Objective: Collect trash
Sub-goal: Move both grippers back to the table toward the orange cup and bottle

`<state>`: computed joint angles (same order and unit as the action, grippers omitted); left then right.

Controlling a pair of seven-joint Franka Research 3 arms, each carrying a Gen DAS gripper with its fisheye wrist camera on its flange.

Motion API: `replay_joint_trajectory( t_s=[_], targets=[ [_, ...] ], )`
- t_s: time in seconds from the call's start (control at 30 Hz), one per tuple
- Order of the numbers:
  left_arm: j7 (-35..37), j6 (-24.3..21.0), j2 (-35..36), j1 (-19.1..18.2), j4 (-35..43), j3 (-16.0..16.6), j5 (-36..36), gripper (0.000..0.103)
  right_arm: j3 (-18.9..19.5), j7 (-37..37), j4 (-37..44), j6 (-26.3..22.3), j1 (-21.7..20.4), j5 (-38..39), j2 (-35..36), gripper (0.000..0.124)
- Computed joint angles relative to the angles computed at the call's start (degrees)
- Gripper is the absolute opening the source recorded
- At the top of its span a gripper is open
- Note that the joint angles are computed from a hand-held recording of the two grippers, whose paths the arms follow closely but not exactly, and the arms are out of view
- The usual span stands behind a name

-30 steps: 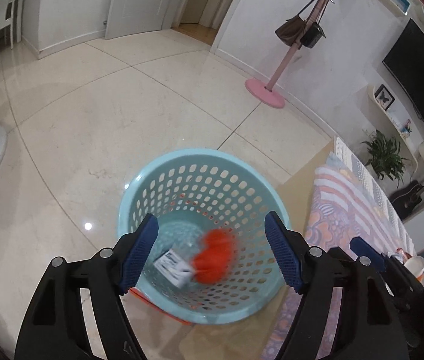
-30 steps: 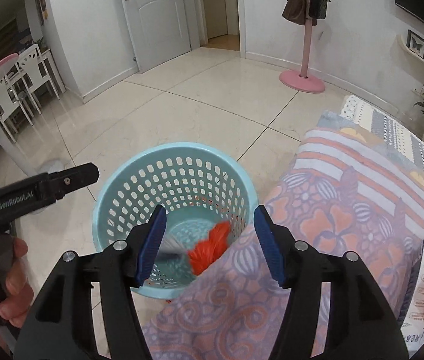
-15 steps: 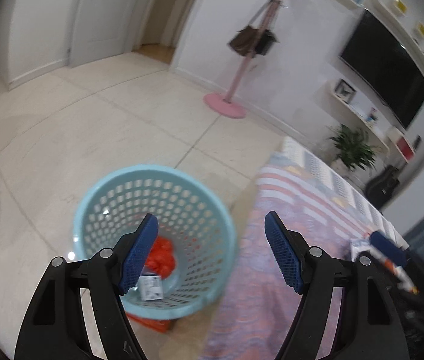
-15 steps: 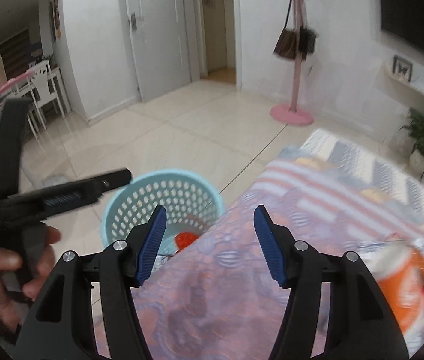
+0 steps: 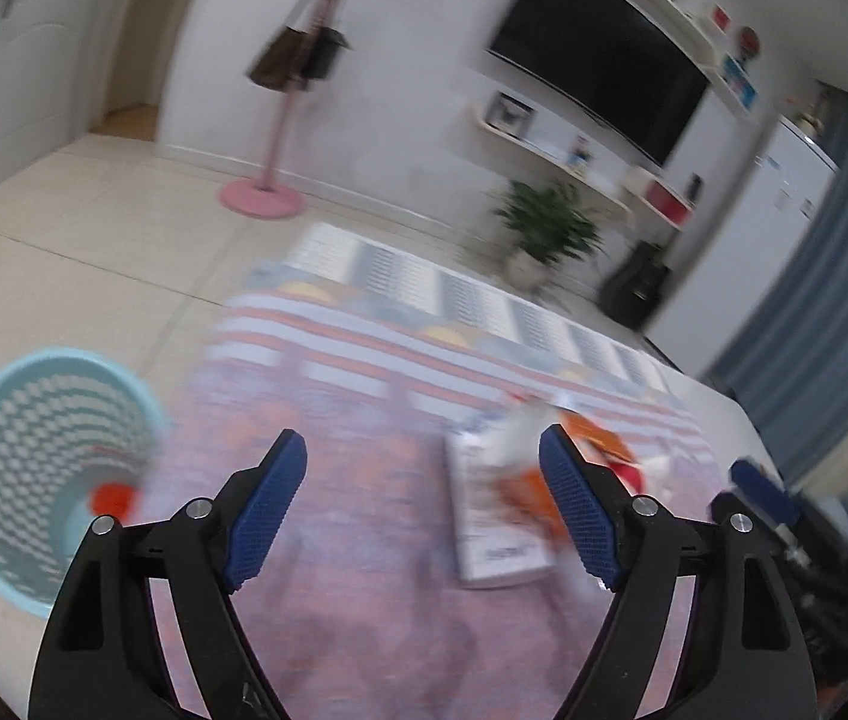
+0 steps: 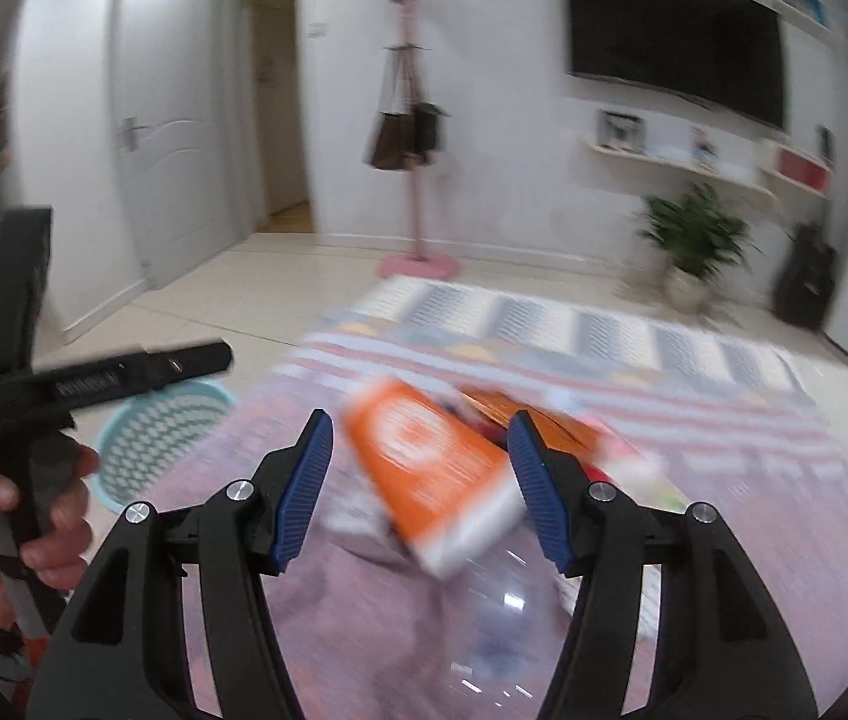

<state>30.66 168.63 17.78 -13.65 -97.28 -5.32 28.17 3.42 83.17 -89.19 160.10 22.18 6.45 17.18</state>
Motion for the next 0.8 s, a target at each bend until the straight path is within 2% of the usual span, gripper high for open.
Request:
replay_joint_trajectory(
  t_s=[0.07,0.2,0.37,0.57,0.63,0.73,0.77,0.8],
  targets=[
    [2.6,-1.6,3.5,0.2,4.2,-2.0,-2.3,0.08,-1.4,2.1,-4.2,1.3,-0.4,-0.6,-2.1,0.057],
    [4.3,-4.0,9.1,-1.2,10.9,-2.4,-4.6,0.082,-2.1,4.8,-9.3,1.5,-1.9,-0.5,-4.0,0.06],
    [7.2,-5.4,14.4,0.0,17.3,-4.7,-10.5,0.084,-1.8,6.4,-10.3,0.4,-2.4,-1.3,-3.2,0.065],
    [13.5,-9.1,19.3,1.6,24.0,-8.1,-17.7,0.084,-3.3,11.7,-8.5,-3.4,0.0,-6.9,-0.6,0.067],
    [15.9,-10.2,20.8,2.5,25.8,-9.6,-20.5,0.082,-3.2,12.4,-8.2,-4.6,0.0,-7.5,-0.1,0.068],
    [18.3,-8.4,22.0,3.3,26.6,-11.0,-23.8,0.063,-2.7,12.5,-7.3,-6.0,-0.3,-7.3,0.6,0.068],
    [19.0,-8.2,22.0,3.5,26.6,-11.4,-24.7,0.063,-2.5,12.4,-7.2,-6.2,-0.4,-7.1,0.7,0.068],
    [18.5,-8.9,21.6,2.6,26.6,-10.1,-24.3,0.062,-2.4,12.3,-7.2,-6.4,-0.5,-7.0,0.6,0.068]
  ],
)
